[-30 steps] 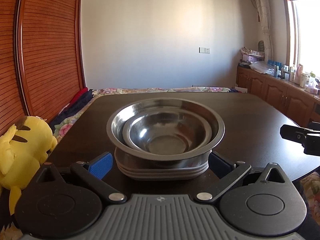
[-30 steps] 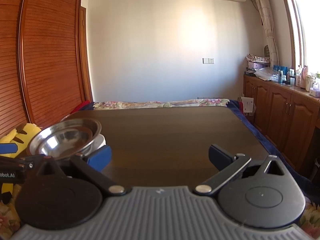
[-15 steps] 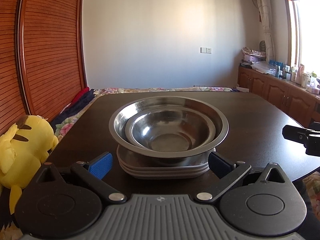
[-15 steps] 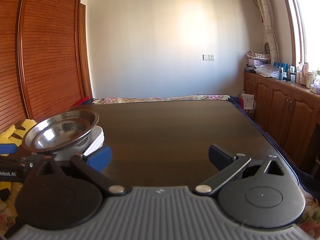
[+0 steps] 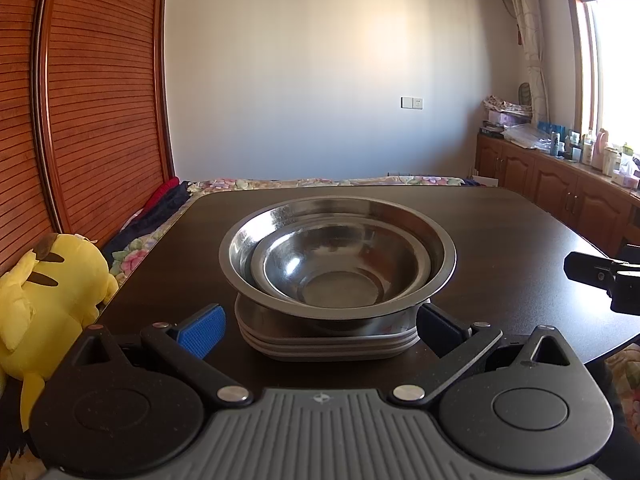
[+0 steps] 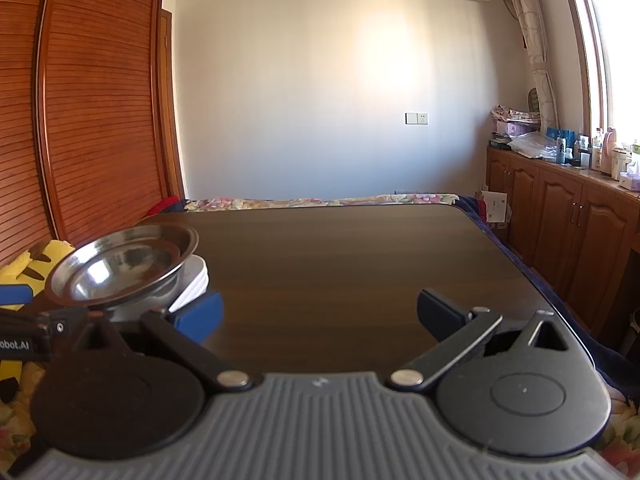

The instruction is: Organize plates and bowls

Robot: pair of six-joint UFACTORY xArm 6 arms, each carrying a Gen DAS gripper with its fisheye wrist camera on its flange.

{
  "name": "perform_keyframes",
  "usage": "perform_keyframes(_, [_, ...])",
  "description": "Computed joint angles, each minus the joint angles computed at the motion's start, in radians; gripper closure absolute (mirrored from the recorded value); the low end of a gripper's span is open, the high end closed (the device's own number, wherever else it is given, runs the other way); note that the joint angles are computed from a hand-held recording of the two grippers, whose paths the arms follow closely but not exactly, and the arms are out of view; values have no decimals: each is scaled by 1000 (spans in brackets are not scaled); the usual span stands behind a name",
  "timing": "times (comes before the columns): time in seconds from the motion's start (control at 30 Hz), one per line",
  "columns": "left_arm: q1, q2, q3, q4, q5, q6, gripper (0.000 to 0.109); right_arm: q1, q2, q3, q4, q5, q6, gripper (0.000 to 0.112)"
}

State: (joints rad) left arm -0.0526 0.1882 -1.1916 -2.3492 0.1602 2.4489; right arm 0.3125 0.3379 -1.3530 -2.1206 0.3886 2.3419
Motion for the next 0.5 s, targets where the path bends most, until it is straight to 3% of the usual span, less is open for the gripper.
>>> perform_keyframes(0.5, [1, -2, 0, -7, 0, 8, 6, 0, -3, 1, -5, 0, 6, 9])
